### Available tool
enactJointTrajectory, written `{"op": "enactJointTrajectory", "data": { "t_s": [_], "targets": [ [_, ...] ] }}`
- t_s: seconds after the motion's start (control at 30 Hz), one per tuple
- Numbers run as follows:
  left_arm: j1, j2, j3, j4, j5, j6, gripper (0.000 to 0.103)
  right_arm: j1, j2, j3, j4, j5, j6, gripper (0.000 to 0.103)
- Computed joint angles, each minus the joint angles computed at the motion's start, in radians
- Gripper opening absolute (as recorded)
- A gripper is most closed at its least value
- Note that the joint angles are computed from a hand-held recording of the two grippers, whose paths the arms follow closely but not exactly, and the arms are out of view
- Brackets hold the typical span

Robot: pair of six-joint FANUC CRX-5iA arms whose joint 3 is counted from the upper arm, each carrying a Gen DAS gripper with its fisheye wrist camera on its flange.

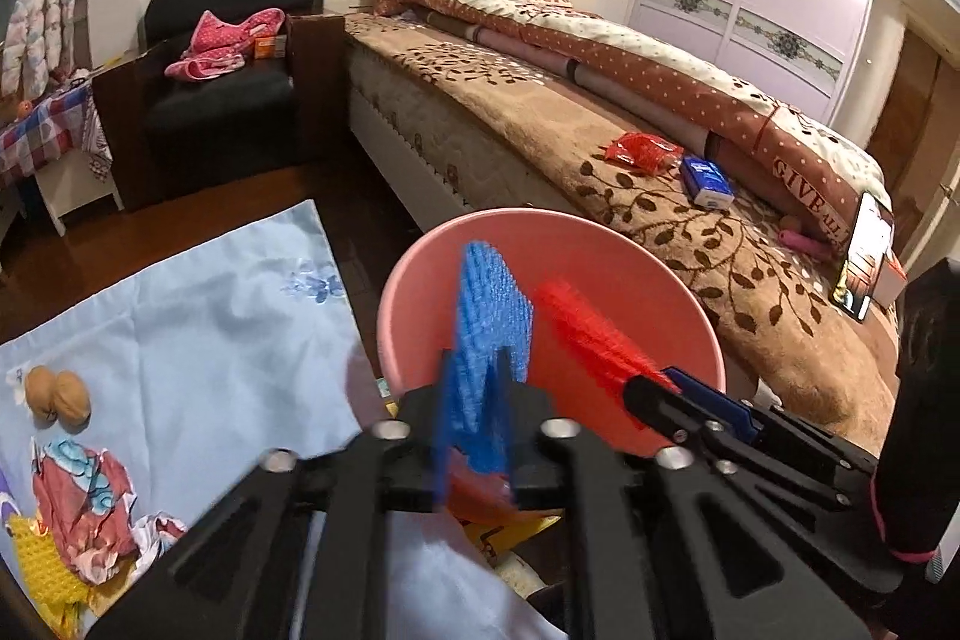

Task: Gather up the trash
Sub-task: 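Carry both foam nets over the pink bucket and open both tools, then move both open tools back over the remaining trash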

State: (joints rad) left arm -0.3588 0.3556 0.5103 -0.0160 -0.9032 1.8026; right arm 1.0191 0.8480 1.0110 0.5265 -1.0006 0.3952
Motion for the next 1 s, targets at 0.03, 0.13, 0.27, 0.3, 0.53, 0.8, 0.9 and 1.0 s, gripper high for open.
{"op": "enactJointTrajectory", "data": {
  "t_s": [0.03, 0.13, 0.27, 0.3, 0.53, 0.8, 0.9, 1.0],
  "targets": [
    [0.000, -0.003, -0.002, -0.002, 0.003, -0.001, 0.030, 0.000, 0.000, 0.000, 0.001, 0.000, -0.002, 0.032],
    [0.000, -0.013, -0.011, 0.000, 0.012, -0.003, 0.033, 0.001, -0.013, -0.025, 0.018, 0.012, -0.016, 0.035],
    [0.000, -0.036, -0.022, -0.006, 0.022, 0.009, 0.033, 0.012, -0.025, -0.047, 0.058, 0.013, -0.038, 0.035],
    [0.001, -0.048, -0.030, -0.007, 0.029, 0.014, 0.033, 0.016, -0.030, -0.056, 0.071, 0.013, -0.046, 0.035],
    [0.002, -0.140, -0.093, -0.044, 0.060, 0.052, 0.033, 0.052, -0.062, -0.103, 0.137, 0.033, -0.069, 0.035],
    [0.009, -0.304, -0.208, -0.142, 0.055, 0.109, 0.033, 0.104, -0.103, -0.172, 0.204, 0.140, -0.100, 0.035],
    [0.017, -0.382, -0.265, -0.191, 0.040, 0.155, 0.033, 0.129, -0.103, -0.172, 0.218, 0.163, -0.081, 0.035],
    [0.032, -0.475, -0.333, -0.249, 0.022, 0.217, 0.033, 0.152, -0.113, -0.195, 0.236, 0.192, -0.078, 0.035]
  ]
}}
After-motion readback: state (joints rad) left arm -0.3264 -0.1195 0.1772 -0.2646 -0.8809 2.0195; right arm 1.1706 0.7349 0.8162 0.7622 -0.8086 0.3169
